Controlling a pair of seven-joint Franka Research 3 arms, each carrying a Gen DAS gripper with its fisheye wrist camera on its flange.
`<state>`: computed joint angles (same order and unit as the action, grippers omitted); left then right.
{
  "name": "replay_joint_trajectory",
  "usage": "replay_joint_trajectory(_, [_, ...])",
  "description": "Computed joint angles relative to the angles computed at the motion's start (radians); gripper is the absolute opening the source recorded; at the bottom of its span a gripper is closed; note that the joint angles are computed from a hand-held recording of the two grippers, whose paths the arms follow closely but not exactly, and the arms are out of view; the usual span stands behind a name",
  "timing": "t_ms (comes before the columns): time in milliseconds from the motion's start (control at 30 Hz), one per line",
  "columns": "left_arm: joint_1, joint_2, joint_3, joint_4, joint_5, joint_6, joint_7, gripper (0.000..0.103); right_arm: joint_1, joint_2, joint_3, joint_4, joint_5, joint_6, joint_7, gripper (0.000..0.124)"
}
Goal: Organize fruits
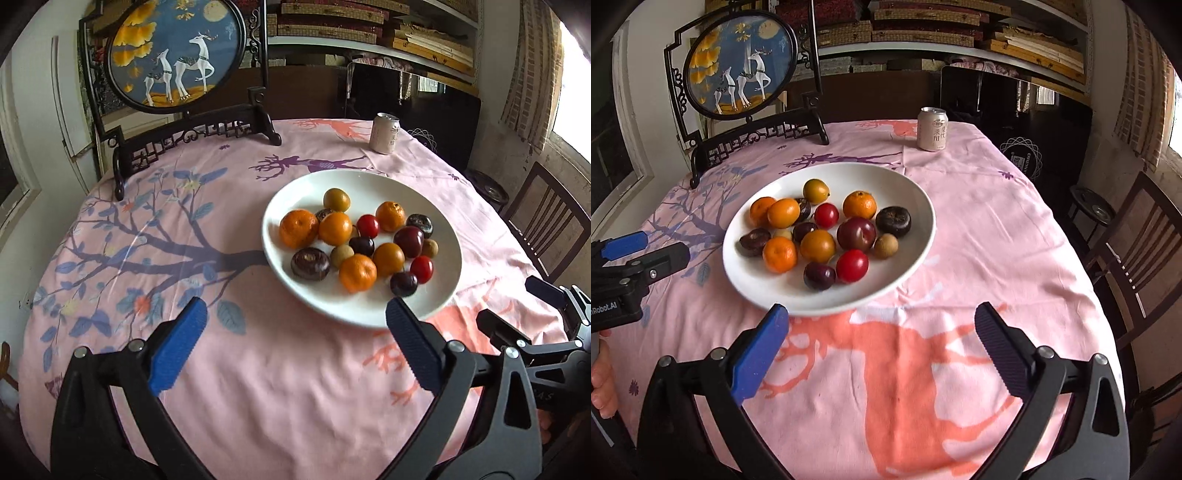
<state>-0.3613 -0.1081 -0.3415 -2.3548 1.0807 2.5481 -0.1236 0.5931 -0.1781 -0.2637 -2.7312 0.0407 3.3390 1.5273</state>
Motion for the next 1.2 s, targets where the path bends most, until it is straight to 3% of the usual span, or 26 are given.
replay_joint_trajectory(100, [-0.013, -0.038, -0.007, -0.055, -0.037, 0.043, -0.007, 0.100, -0.087, -0.039, 0.114, -0.039, 0.057, -0.033, -0.009, 0.101])
replay_joint_trajectory(233, [-0.018, -0.078, -0.034, -0.095, -0.038, 0.028, -0.035, 0.100, -0.269, -0.076, 0.342, -0.074, 0.146, -0.035, -0.037, 0.101])
replay_joint_trajectory(367, [-0.019, -0.126, -0.049, -0.127, -0.039, 0.014, -0.067, 0.100, -0.308, -0.111, 0.406, -0.092, 0.187, -0.045, -0.049, 0.101])
replay_joint_trajectory(700, [-0.015, -0.165, -0.079, -0.150, -0.050, 0.006, -0.071, 0.100, -0.284, -0.171, 0.414, -0.124, 0.216, -0.057, -0.063, 0.101])
replay_joint_trajectory(1200, [-0.016, -0.149, -0.074, -0.137, -0.071, 0.018, -0.051, 0.101, -0.232, -0.184, 0.364, -0.133, 0.225, -0.061, -0.082, 0.101])
